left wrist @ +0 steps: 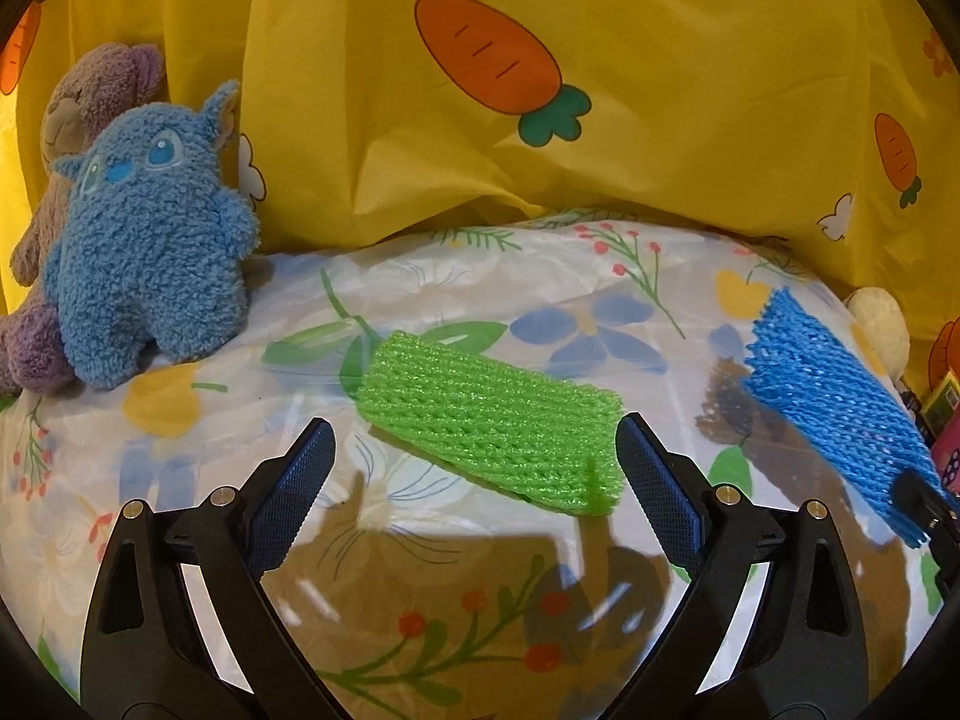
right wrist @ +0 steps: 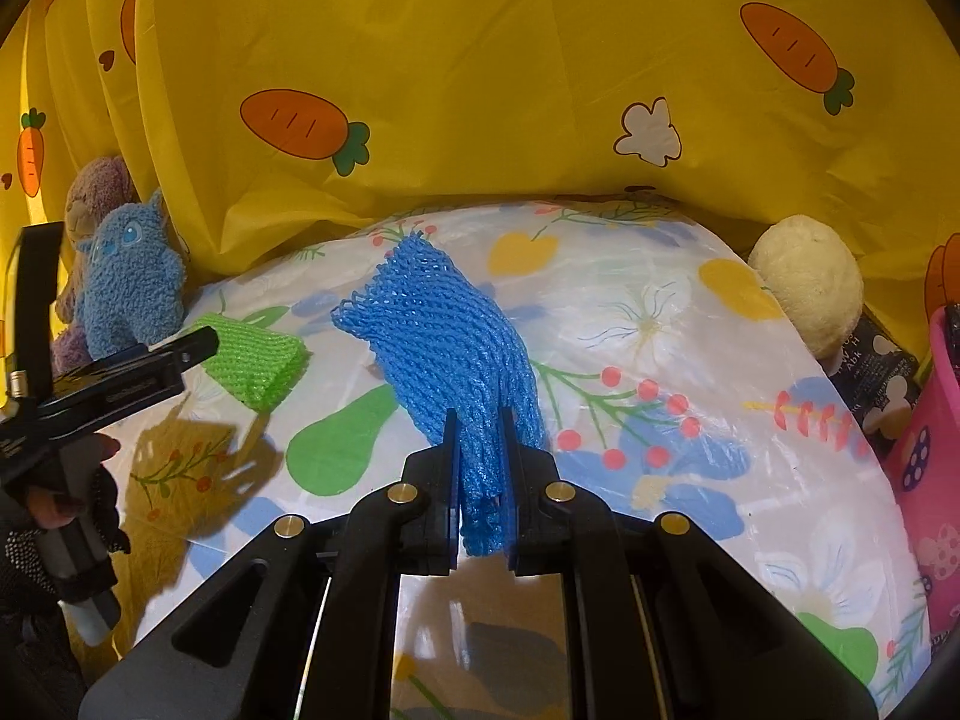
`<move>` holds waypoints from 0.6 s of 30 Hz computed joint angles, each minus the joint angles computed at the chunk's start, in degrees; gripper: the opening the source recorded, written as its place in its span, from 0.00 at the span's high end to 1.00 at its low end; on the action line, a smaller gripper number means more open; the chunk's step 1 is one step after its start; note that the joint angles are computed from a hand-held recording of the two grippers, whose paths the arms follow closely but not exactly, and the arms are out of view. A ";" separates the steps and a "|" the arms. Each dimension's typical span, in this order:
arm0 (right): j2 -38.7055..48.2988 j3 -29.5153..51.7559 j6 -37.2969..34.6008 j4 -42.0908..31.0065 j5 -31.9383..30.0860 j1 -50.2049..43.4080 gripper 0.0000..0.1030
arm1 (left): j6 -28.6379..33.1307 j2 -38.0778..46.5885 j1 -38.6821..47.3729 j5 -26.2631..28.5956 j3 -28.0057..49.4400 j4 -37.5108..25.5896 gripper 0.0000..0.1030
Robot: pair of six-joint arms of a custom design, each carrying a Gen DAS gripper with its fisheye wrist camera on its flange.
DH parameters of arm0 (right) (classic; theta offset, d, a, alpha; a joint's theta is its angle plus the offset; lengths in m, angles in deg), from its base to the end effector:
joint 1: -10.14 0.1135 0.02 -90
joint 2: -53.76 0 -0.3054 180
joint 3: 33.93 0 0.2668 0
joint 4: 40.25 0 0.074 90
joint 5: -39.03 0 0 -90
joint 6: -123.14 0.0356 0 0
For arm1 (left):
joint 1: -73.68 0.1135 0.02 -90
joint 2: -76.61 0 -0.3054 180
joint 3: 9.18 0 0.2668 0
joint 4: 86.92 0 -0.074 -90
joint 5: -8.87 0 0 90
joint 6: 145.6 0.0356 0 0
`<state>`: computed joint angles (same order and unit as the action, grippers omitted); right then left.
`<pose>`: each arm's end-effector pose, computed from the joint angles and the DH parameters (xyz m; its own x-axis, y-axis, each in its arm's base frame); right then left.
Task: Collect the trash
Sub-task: 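Grasp the green mesh sleeve with left tool while right tool grasps the blue mesh sleeve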
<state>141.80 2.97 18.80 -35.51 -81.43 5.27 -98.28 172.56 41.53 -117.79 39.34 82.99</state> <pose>0.2498 -0.0032 0.1352 -0.6309 -0.1605 -0.7591 -0.4453 0.8761 0.1849 0.2545 -0.1348 0.1343 -0.6304 -0.2461 -0.7362 -0.3699 0.9290 0.0062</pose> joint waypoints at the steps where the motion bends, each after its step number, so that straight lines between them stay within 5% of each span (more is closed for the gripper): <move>1: -0.21 -0.25 -0.11 0.10 -0.24 -0.19 0.89 | 0.63 1.05 1.23 1.84 0.45 0.60 0.13; 11: -0.73 -0.49 -0.98 -0.78 -2.03 -1.56 0.89 | 3.69 7.68 5.02 9.88 3.33 2.99 0.54; 18: -1.51 -1.19 -1.64 -0.93 -2.73 -2.14 0.89 | 5.51 8.47 2.34 7.92 5.00 2.18 0.87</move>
<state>140.30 1.78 17.16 -36.44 -84.16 3.12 -92.76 181.03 43.87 -109.87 44.34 85.17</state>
